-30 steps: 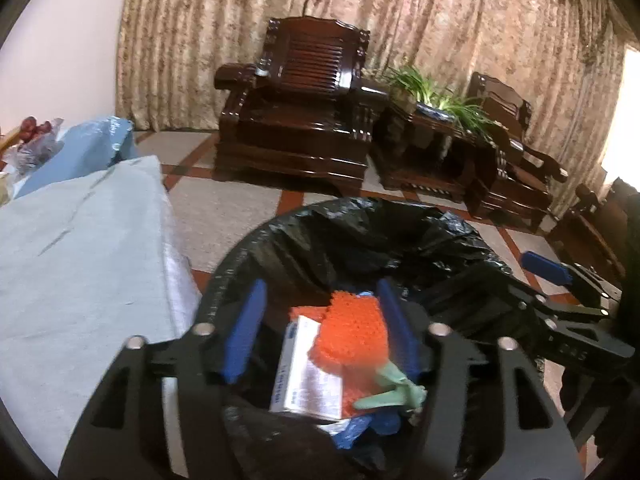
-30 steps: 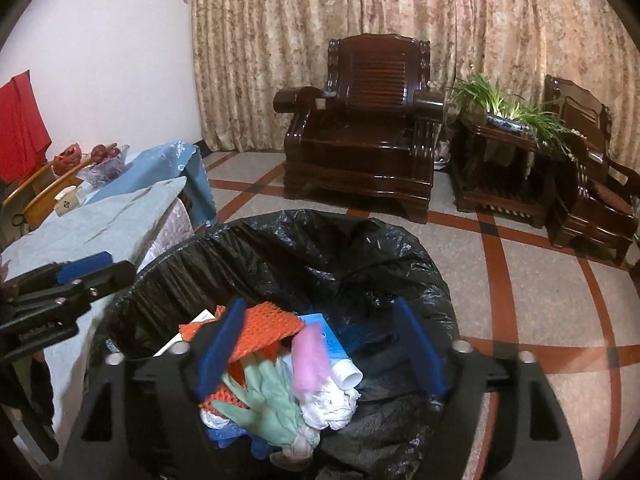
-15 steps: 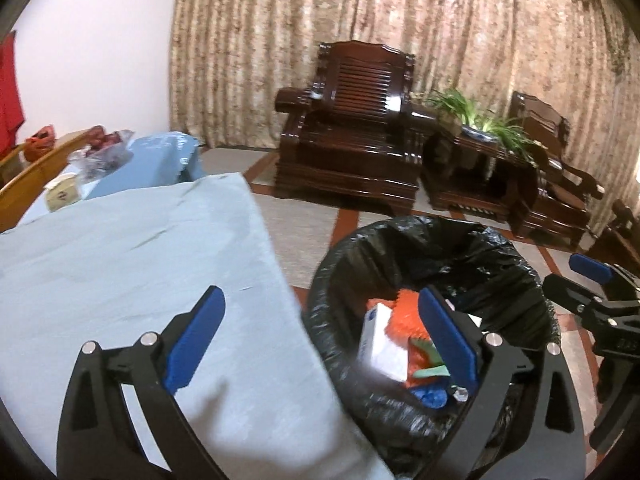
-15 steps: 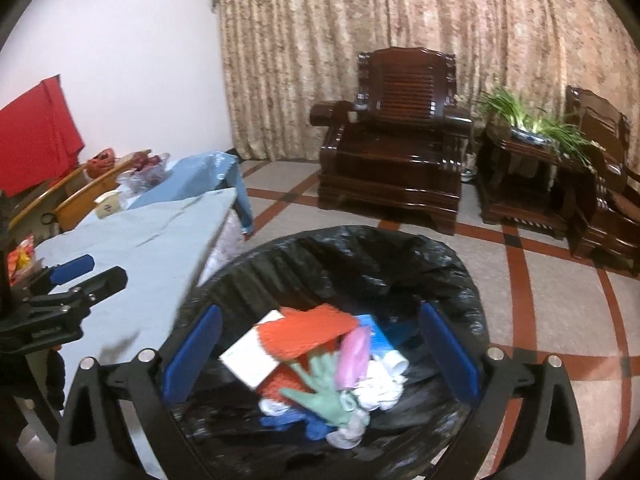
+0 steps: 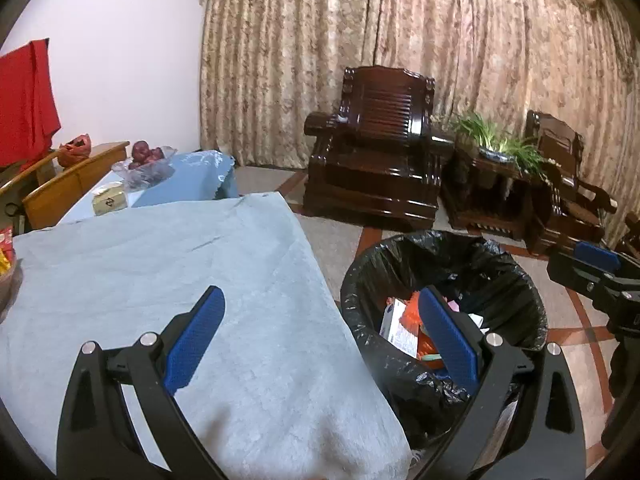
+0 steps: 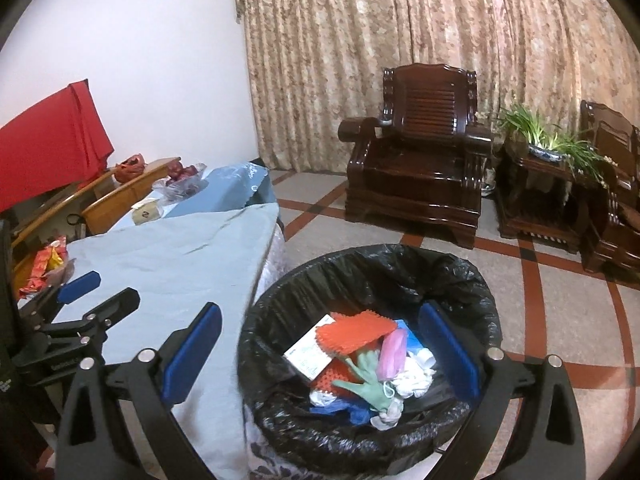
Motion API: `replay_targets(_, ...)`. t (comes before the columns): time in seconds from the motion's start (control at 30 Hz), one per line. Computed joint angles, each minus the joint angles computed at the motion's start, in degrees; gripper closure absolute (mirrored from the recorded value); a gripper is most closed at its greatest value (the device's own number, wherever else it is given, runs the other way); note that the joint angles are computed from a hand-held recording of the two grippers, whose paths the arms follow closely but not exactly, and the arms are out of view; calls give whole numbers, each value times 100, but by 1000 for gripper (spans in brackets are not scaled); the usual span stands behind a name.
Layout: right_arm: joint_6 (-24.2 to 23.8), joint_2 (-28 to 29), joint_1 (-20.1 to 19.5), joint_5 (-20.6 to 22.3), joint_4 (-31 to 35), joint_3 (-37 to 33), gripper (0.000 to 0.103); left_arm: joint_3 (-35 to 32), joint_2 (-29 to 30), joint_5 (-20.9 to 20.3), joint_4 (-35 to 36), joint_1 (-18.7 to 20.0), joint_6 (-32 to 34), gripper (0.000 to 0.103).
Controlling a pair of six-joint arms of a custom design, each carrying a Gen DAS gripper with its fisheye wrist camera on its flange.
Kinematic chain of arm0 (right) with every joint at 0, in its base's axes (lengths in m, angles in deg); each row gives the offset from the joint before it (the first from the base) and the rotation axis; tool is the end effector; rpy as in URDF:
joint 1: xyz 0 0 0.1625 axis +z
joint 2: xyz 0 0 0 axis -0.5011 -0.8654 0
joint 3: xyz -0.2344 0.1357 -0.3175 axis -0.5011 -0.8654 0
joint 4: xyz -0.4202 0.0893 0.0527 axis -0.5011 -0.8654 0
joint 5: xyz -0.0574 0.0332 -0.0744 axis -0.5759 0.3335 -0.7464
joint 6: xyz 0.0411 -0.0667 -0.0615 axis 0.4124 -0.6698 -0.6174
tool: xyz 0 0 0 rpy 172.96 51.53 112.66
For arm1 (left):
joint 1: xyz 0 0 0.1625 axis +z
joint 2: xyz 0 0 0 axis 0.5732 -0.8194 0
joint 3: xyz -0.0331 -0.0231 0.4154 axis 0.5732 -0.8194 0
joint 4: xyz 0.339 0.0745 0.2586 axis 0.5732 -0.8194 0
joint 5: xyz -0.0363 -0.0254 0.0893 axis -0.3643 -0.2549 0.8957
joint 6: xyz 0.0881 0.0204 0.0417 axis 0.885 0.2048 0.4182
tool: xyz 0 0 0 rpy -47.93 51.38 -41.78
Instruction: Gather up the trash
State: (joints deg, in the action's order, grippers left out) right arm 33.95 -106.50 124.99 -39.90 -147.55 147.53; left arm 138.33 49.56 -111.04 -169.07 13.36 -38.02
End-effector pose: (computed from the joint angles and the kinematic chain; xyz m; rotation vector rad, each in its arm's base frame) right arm 0.1624 -0.6918 0.3189 0.5503 -2.2987 1.1871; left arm -0.3368 -0.6922 0.1251 0.6335 2.2031 -1.1624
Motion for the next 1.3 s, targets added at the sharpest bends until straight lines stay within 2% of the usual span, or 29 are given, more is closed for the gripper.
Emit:
replay_targets(0.3,-109,-224,154,-101,-114,314,6,380,-238,149,-546,-250,205,8)
replay_targets(0.67,-203,-391,224,8,-289,537,6,714,-408,281,-1032,-435,415,8)
replay_targets(1.3,-294,-405,276,104,-421,670,6,887,-478,381,-1264,-510,538,8)
